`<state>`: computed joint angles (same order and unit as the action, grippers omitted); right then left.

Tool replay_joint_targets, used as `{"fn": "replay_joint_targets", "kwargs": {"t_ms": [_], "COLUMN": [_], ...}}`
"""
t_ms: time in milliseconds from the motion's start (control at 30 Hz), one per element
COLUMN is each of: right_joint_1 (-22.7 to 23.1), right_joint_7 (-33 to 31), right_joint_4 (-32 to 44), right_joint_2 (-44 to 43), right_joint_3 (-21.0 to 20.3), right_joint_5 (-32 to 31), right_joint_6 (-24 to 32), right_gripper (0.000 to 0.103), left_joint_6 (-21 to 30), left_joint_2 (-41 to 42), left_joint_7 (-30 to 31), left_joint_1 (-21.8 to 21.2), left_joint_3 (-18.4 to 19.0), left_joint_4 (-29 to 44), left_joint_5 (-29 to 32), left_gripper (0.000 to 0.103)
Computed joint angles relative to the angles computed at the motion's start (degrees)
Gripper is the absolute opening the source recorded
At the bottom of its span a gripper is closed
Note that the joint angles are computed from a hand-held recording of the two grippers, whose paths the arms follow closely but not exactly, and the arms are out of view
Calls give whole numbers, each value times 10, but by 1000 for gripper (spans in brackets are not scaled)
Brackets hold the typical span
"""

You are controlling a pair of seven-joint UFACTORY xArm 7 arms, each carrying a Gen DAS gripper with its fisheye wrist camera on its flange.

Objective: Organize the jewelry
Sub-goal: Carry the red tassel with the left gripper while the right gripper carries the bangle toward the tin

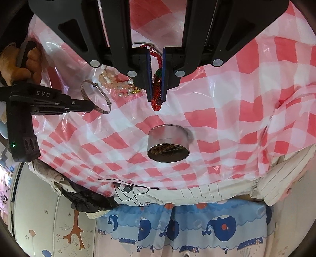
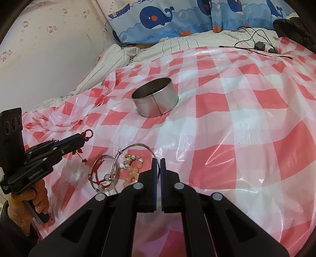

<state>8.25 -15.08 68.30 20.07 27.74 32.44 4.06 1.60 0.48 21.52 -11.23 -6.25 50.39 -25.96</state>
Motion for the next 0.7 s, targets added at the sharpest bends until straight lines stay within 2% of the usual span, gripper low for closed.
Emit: {"fn": "replay_joint_targets", "kwargs": {"t_ms": [133, 233, 433, 633, 700], "right_joint_1": [3, 2, 1, -4, -2], "right_joint_7": [3, 4, 6, 7, 11], "right_joint_4": [1, 1, 0, 3, 6], "right_joint_2": [0, 1, 1, 2, 4], "right_joint_3": [-3, -2, 0, 6, 5], "right_joint_5": [-5, -8, -11, -14, -20], "right_joint_6": [0, -2, -3, -13, -16], "right_gripper": [3, 3, 3, 4, 4], "left_joint_6": [-3, -5, -7, -8, -10], "left_joint_2": [1, 2, 3, 6, 10], "left_joint_7": [-39, -93, -117, -197, -180], "left_joint_1": [1, 3, 7, 12, 14], "left_joint_3": [3, 8, 7, 18, 11], "left_joint_4": [-3, -7, -7, -6, -2], "left_joint_5": [49, 117, 147, 246, 225], "left_gripper": [7, 7, 7, 7, 7]}}
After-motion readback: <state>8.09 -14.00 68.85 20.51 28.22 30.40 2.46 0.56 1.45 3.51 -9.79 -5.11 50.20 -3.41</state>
